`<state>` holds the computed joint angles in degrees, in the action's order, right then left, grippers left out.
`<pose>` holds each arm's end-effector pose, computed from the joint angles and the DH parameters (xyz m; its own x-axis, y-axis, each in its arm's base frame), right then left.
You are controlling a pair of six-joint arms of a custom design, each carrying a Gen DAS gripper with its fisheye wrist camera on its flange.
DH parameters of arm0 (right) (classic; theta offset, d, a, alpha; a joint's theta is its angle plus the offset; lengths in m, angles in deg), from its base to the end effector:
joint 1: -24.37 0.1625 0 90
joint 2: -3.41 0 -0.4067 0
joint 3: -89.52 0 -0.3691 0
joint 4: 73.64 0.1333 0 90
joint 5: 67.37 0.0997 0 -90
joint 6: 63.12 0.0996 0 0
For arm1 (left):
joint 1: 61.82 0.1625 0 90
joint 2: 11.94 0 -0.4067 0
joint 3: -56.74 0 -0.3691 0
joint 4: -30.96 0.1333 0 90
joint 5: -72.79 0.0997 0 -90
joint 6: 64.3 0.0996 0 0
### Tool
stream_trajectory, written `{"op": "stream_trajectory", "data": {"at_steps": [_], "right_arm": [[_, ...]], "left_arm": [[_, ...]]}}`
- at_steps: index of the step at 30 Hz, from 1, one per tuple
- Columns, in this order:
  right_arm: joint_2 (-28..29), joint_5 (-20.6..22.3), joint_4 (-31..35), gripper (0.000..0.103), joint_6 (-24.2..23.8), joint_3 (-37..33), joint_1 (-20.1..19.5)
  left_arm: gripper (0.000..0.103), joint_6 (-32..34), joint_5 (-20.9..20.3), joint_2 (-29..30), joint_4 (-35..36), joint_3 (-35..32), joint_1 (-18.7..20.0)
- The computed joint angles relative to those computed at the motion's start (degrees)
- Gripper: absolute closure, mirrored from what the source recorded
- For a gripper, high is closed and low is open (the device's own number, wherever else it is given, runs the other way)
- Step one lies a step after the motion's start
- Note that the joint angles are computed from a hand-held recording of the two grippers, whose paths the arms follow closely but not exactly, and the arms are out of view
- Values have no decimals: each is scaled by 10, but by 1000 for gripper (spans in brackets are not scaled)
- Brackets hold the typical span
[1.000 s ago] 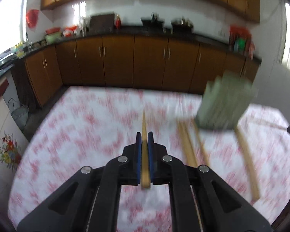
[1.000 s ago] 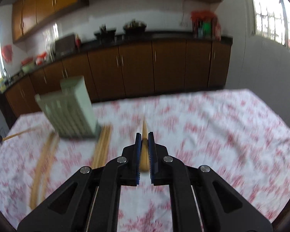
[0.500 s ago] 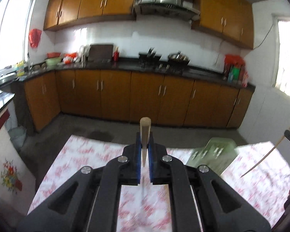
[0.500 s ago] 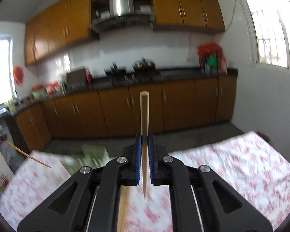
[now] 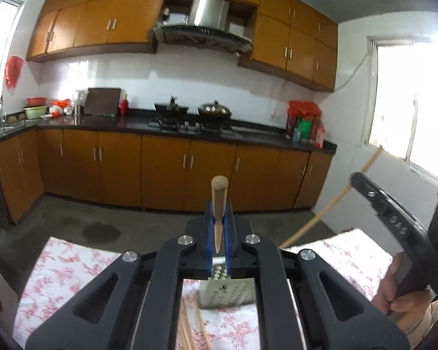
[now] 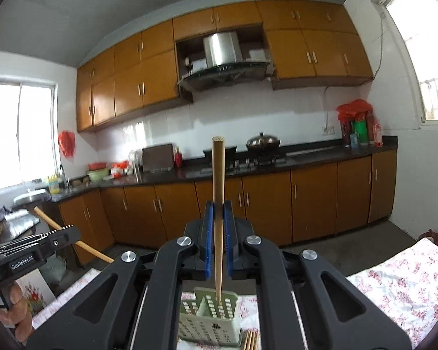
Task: Organize utensils
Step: 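Open both tools to drop the chopsticks into the green holder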
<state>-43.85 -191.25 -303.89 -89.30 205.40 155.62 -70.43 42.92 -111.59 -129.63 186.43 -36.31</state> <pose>0.4016 -0.3400 0.1861 -0.7815 -0.2388 0.5764 -0.6158 0.1466 -0.7742 -0.2297 -0.3530 0.4058 -0.7924 0.1706 -0.5857 0.6046 0.3474 -0.7168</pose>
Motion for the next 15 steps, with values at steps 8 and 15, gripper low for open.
{"op": "stream_trajectory", "data": {"at_steps": [8, 15], "right_arm": [[9, -18, 43, 95, 37, 8, -17], [-15, -22, 32, 57, 52, 34, -11]], "left_arm": [[95, -11, -40, 61, -19, 6, 57], [81, -17, -36, 36, -35, 26, 55]]}}
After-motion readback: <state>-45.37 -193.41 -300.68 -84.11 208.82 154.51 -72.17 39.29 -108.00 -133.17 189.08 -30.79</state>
